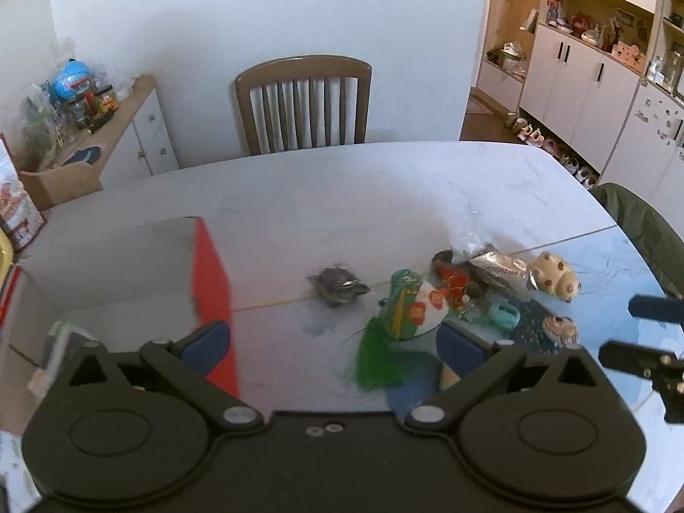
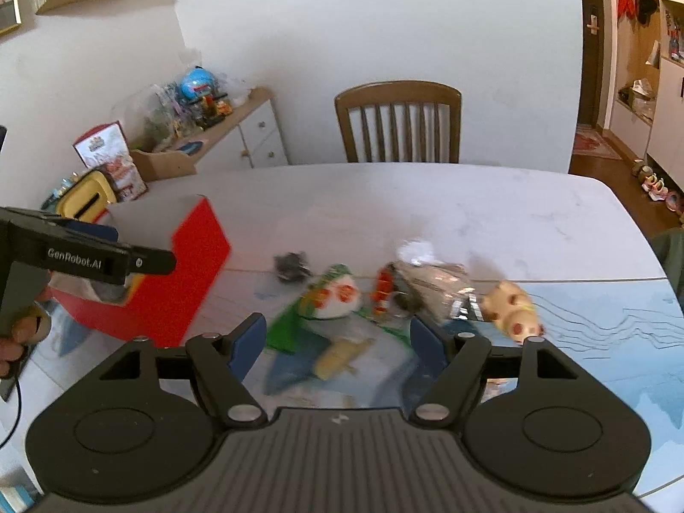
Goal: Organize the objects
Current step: 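Move both tools back over the remaining items on the table, then grasp the green cone packet with the left tool while the right tool grasps the cartoon cookie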
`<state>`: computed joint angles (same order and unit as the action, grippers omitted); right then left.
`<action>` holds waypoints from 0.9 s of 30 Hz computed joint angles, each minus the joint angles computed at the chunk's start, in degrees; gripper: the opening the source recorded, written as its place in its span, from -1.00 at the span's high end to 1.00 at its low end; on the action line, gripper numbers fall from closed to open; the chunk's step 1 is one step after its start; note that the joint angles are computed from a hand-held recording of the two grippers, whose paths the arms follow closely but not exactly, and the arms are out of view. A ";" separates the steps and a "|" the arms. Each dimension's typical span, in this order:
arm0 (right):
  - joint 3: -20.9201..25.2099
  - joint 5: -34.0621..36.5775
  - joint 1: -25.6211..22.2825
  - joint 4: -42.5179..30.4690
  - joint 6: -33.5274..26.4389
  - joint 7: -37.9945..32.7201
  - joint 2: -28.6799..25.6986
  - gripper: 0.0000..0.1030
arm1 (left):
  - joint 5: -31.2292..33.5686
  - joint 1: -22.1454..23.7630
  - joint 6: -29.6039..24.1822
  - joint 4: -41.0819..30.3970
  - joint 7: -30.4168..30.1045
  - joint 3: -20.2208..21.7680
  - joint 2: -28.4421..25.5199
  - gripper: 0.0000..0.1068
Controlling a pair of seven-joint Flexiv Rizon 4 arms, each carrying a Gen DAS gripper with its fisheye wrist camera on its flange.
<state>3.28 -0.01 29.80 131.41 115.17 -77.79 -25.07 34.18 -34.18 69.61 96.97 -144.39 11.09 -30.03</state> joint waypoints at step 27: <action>7.91 -20.34 -22.63 -10.15 -3.42 2.20 -17.89 -0.51 | -13.49 -0.21 -5.53 -20.66 6.80 -0.13 -21.53 -0.92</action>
